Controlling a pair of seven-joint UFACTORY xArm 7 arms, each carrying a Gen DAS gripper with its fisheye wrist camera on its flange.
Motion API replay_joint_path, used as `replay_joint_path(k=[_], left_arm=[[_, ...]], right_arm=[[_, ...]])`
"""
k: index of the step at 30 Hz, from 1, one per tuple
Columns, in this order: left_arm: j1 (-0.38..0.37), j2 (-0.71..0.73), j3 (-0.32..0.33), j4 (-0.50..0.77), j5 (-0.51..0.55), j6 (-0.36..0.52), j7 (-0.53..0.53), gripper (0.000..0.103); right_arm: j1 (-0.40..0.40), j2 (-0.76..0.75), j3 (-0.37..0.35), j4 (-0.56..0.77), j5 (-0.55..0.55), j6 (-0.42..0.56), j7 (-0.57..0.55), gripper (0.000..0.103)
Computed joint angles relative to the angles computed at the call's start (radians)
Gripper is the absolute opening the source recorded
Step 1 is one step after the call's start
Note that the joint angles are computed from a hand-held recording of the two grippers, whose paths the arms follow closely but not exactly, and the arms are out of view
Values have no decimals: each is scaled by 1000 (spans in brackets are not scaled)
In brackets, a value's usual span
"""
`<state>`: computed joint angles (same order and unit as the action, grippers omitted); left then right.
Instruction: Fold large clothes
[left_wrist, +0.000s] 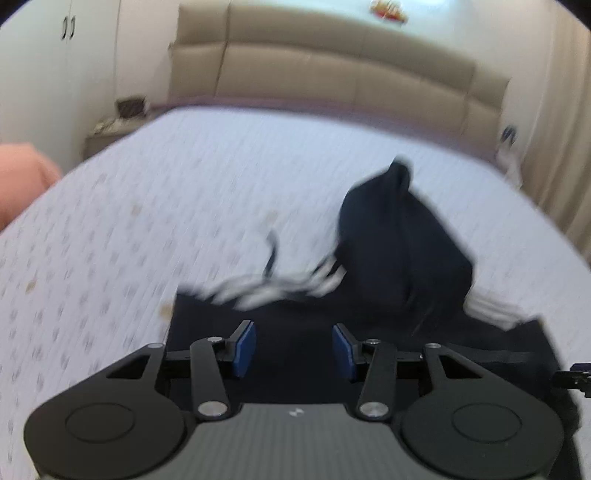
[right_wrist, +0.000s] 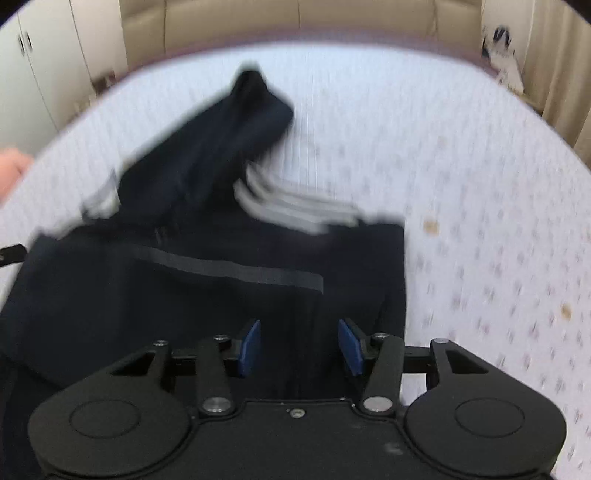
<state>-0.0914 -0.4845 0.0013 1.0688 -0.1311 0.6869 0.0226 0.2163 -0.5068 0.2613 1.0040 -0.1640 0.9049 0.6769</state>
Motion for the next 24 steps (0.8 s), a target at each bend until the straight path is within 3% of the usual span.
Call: replay_joint_path(k=[4, 5, 7, 11, 12, 13, 14, 16, 18, 22, 24], left_arm=[[-62, 80, 24, 57, -77, -49, 75, 49], [-64, 99, 18, 62, -75, -45, 87, 49], [-64, 138, 4, 69, -63, -18, 106, 49], [-83, 231, 5, 90, -43, 99, 157, 49], [-61, 230, -20, 71, -40, 80, 177, 50], [-44, 213, -38, 37, -67, 30, 213, 50], [-68, 211, -13, 31, -74, 23, 226, 51], [-71, 208, 3, 24, -122, 21, 255, 51], [-69, 204, 21, 26, -168, 33, 287, 50], [-56, 186, 44, 26, -230, 43, 335, 50], [-46, 178, 51, 25, -244, 43, 346, 50]], right_arm=[[-21, 63, 10, 18, -61, -105, -14, 60], [-22, 88, 10, 23, -67, -107, -16, 54], [-16, 153, -7, 45, -55, -128, -25, 46], [-34, 285, -49, 128, -86, -302, -23, 46], [-40, 328, -59, 162, -101, -350, -23, 46], [-44, 381, -70, 201, -114, -398, -23, 53], [-44, 449, -83, 263, -118, -414, -31, 62], [-33, 606, -115, 425, -88, -389, -62, 64], [-37, 733, -130, 562, 17, -366, -141, 64], [-14, 924, -181, 792, 85, -295, -131, 69], [-14, 977, -198, 852, 115, -267, -126, 79]])
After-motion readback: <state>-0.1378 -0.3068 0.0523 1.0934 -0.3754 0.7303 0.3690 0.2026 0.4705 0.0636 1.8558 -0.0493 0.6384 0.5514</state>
